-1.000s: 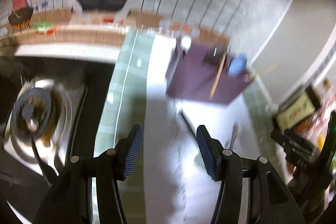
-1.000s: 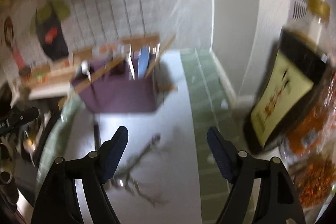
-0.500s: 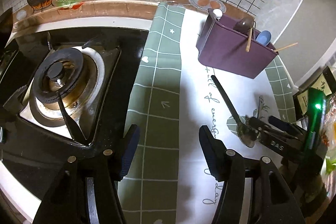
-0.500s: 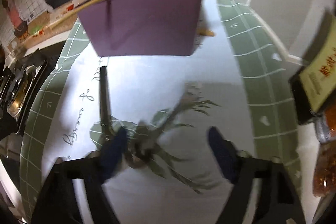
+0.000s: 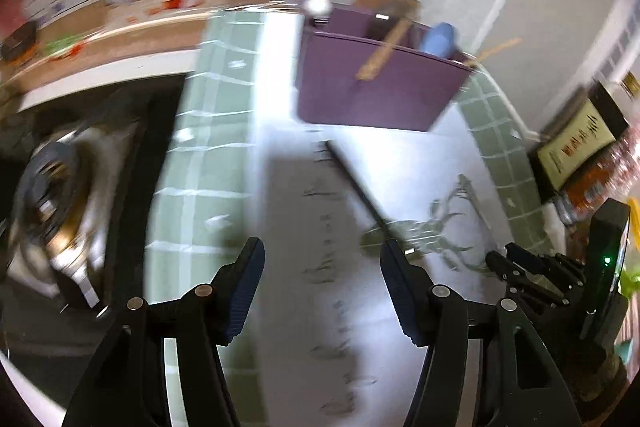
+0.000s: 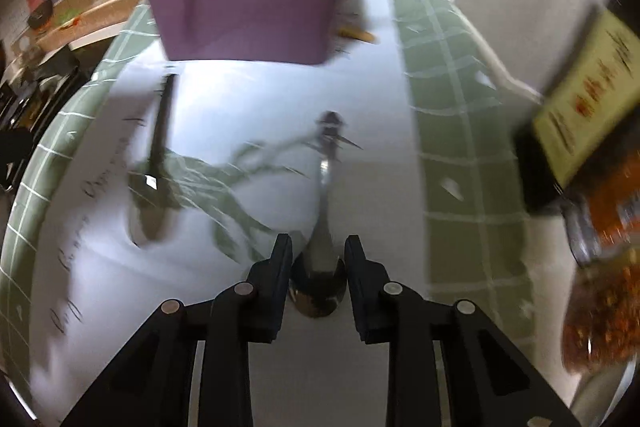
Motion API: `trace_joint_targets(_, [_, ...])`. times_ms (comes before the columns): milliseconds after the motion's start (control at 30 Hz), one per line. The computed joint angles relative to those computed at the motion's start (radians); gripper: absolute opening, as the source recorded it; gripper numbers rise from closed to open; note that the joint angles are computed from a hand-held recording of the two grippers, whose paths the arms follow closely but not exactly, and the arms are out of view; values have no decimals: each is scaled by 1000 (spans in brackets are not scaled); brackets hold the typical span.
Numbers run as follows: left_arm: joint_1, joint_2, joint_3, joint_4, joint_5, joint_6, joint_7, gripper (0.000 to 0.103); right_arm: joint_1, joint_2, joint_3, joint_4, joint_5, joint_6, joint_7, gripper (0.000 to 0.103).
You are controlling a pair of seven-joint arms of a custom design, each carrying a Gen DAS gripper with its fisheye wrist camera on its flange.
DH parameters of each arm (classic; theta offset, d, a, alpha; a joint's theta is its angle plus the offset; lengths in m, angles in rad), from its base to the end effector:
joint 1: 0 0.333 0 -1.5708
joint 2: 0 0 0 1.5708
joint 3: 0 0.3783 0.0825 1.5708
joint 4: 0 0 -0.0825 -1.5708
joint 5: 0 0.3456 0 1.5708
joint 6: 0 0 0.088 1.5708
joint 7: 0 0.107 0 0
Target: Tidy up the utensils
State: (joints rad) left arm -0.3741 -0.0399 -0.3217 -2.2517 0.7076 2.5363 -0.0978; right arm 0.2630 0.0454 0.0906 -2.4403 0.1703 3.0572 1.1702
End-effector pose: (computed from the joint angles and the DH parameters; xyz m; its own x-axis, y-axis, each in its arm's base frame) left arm 0.3853 -0.3341 0.4970 0.3684 -0.9072 0.2031 -0.7496 -0.4191 -0.5123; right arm 0.4801 0.1625 0.4405 0.5246 -0.8444 0.1084 -0.6873 -0.4952 -0.5314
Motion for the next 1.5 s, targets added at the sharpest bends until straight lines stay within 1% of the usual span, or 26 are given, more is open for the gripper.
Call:
trace_joint_targets(33, [5, 21, 7, 7, 11, 46, 28, 61, -10, -5, 0, -1, 32, -10, -10, 28])
trace_joint_targets(67, [13, 54, 20, 17, 14, 123, 89, 61, -24, -11, 13, 0, 121, -26, -75, 29])
trace_joint_targets(100, [13, 75, 26, 25, 12, 159, 126, 61, -30, -15, 18, 3, 189, -42, -130, 30])
trace_joint_targets(133, [15, 106, 33, 39, -5, 209, 194, 61, -30, -19, 18, 2, 241, -48, -179, 33])
trace_joint_targets(167, [16, 143, 36, 65, -45, 226, 283, 61, -27, -27, 17, -7, 280, -47, -215, 41])
trace_joint_targets(200, [6, 169, 42, 94, -64, 209, 333, 61, -22, -36, 14, -18, 316, -41, -251, 46])
trace_joint_targets(233, [-4, 195, 52, 123, -67, 196, 370, 61, -17, -41, 7, -23, 334, -56, -269, 60])
trace_joint_targets(267, [-8, 223, 63, 148, -72, 209, 413, 60, -10, -44, 4, -27, 379, -64, -305, 72])
trace_joint_targets(300, [-12, 237, 72, 160, -84, 223, 438, 60, -4, -48, -1, -32, 407, -66, -330, 75])
trace_joint_targets(333, [0, 261, 70, 175, -126, 258, 504, 60, 4, -51, -3, -44, 422, -51, -348, 79])
trace_joint_targets(367, [5, 280, 69, 187, -158, 275, 551, 59, 11, -55, -5, -58, 406, -35, -346, 83])
trace_joint_targets(400, [-4, 290, 81, 197, -166, 273, 566, 59, 19, -61, -7, -65, 429, -36, -373, 85])
trace_joint_targets(467, [-29, 322, 111, 245, -180, 215, 591, 54, 30, -64, -13, -70, 442, -46, -390, 94])
trace_joint_targets(567, [-51, 334, 144, 256, -206, 201, 594, 47, 45, -66, -16, -77, 444, -41, -397, 102])
trace_joint_targets(633, [-57, 321, 162, 233, -214, 206, 577, 45, 53, -68, -19, -80, 468, -35, -414, 102])
trace_joint_targets(700, [-49, 297, 166, 188, -227, 242, 567, 44, 58, -69, -23, -80, 493, -33, -438, 102])
trace_joint_targets(767, [-33, 266, 161, 128, -252, 293, 569, 44, 64, -68, -21, -83, 507, -18, -442, 103])
trace_joint_targets(900, [-16, 201, 146, 21, -305, 362, 565, 44, 67, -74, -24, -89, 503, -17, -430, 103])
trace_joint_targets(967, [-16, 171, 134, -24, -327, 384, 547, 44, 70, -77, -26, -92, 506, -13, -430, 103])
trace_joint_targets(1000, [-9, 152, 117, -54, -361, 401, 557, 44, 72, -75, -27, -91, 508, -11, -430, 103])
trace_joint_targets(1100, [6, 105, 61, -127, -486, 436, 650, 44, 78, -72, -28, -89, 538, -3, -454, 103])
trace_joint_targets(1167, [-1, 87, 34, -139, -548, 417, 715, 44, 77, -68, -28, -85, 545, -3, -459, 103])
trace_joint_targets(1200, [-7, 83, 27, -136, -563, 406, 742, 44, 73, -65, -27, -81, 524, -8, -441, 103])
trace_joint_targets(1267, [-28, 80, 29, -106, -488, 363, 721, 44, 58, -64, -26, -77, 439, -29, -362, 103])
trace_joint_targets(1367, [-56, 106, 36, -11, -311, 247, 661, 44, 39, -63, -27, -67, 300, -63, -238, 103])
trace_joint_targets(1500, [-54, 162, 51, 69, -305, 177, 696, 44, 39, -62, -25, -70, 304, -57, -246, 103])
